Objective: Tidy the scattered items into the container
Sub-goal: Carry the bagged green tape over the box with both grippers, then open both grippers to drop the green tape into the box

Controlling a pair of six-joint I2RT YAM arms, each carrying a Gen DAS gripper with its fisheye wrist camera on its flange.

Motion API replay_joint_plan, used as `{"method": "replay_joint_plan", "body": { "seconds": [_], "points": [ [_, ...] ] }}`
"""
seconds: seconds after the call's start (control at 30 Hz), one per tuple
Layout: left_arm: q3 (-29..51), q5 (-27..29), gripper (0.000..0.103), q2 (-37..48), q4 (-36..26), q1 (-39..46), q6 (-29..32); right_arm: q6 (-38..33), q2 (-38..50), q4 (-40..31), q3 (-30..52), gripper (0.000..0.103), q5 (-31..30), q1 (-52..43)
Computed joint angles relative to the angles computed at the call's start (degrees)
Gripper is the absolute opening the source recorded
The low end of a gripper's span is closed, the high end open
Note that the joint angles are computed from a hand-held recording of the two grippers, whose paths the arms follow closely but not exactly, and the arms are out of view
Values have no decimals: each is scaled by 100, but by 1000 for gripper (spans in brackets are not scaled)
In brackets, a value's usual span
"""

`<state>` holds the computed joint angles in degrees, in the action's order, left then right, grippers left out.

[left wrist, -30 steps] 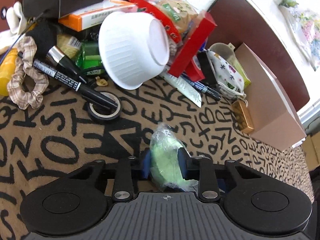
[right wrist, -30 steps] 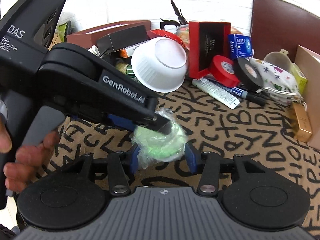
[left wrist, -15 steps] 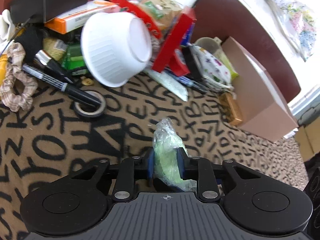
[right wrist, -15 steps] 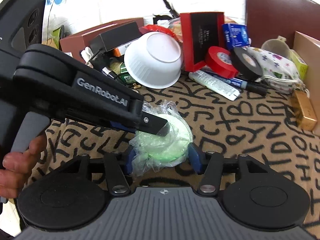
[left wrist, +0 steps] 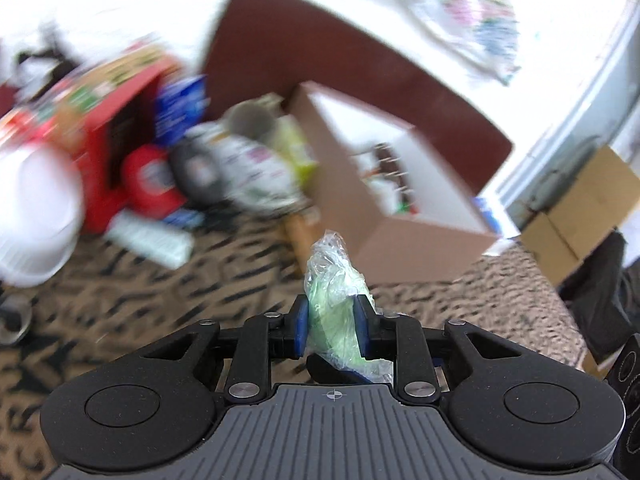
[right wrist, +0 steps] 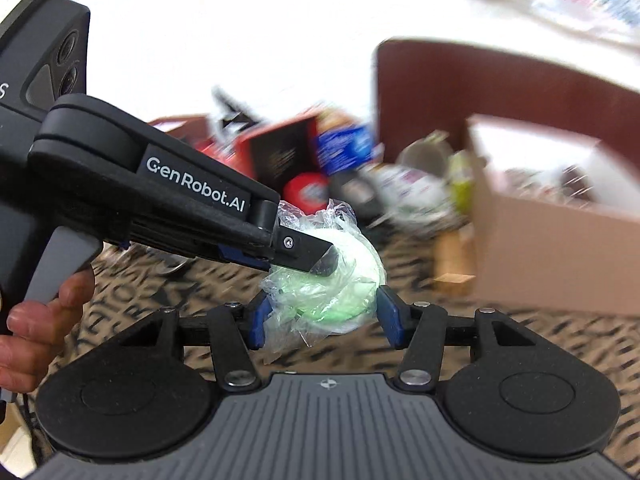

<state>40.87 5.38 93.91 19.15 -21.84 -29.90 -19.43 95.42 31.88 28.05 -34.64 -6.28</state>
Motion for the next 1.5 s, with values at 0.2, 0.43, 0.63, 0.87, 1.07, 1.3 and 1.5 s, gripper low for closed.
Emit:
{"method": "replay_joint_plan", "body": {
  "seconds": [0.2, 0.43, 0.63, 0.87, 1.07, 1.3, 1.5],
  "points": [
    [1737, 246, 32, 997, -362, -326, 143, -19, 30, -223, 709, 59, -189, -816],
    [4336, 702, 33, 2718, -1010, -512, 203, 118, 864, -499, 2079, 59, -223, -1487],
    [7092, 1049, 38, 4491, -2082, -530, 69, 145, 1967, -943, 3594, 59, -97, -1712],
    [10278, 1335, 40, 6418, -3642, -475, -75, -191, 2951, -1599, 4961, 59, 164, -1752],
    [9963, 1252, 102, 6307, -3276, -432, -383, -442, 3176, -1333, 5089, 74, 550, -1674],
    [7663, 611, 103, 4916, -2236, -481, 88, -347, 2755, -640, 4303, 100, 715, -1741],
    [6195, -51, 103, 4008, -1935, -620, 434, -327, 2362, -1084, 3987, 102, 705, -1800]
  ]
}}
